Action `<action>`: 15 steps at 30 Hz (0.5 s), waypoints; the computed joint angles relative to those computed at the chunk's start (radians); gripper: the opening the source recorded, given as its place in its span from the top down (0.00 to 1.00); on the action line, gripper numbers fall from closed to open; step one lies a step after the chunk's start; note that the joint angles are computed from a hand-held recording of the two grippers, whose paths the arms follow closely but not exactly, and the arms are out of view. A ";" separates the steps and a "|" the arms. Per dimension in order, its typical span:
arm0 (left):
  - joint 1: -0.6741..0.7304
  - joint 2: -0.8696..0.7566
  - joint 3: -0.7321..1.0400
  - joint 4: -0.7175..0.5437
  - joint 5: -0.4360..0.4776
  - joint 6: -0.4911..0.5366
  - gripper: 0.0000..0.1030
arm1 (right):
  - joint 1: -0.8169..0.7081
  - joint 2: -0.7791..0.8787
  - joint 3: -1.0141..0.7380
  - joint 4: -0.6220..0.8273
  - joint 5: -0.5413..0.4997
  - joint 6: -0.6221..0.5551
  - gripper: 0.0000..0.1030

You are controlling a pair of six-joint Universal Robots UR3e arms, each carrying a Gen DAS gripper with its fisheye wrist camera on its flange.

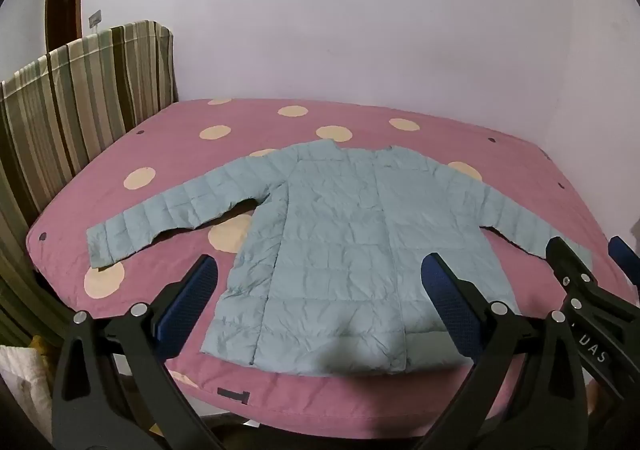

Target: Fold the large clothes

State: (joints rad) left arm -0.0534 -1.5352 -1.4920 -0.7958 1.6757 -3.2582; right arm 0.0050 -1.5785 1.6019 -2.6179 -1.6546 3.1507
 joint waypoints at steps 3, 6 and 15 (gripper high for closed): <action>-0.001 -0.003 0.001 0.003 -0.001 0.003 0.02 | 0.001 0.000 -0.002 0.002 -0.002 0.000 0.04; 0.004 0.001 -0.004 0.005 -0.006 -0.001 0.02 | 0.003 -0.002 -0.002 0.001 -0.005 0.000 0.04; -0.011 -0.007 0.004 0.007 0.007 0.000 0.02 | 0.008 -0.001 -0.008 0.007 -0.009 0.001 0.04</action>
State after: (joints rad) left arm -0.0642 -1.5425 -1.4876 -0.7884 1.6829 -3.2581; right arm 0.0129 -1.5791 1.5936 -2.6106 -1.6636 3.1518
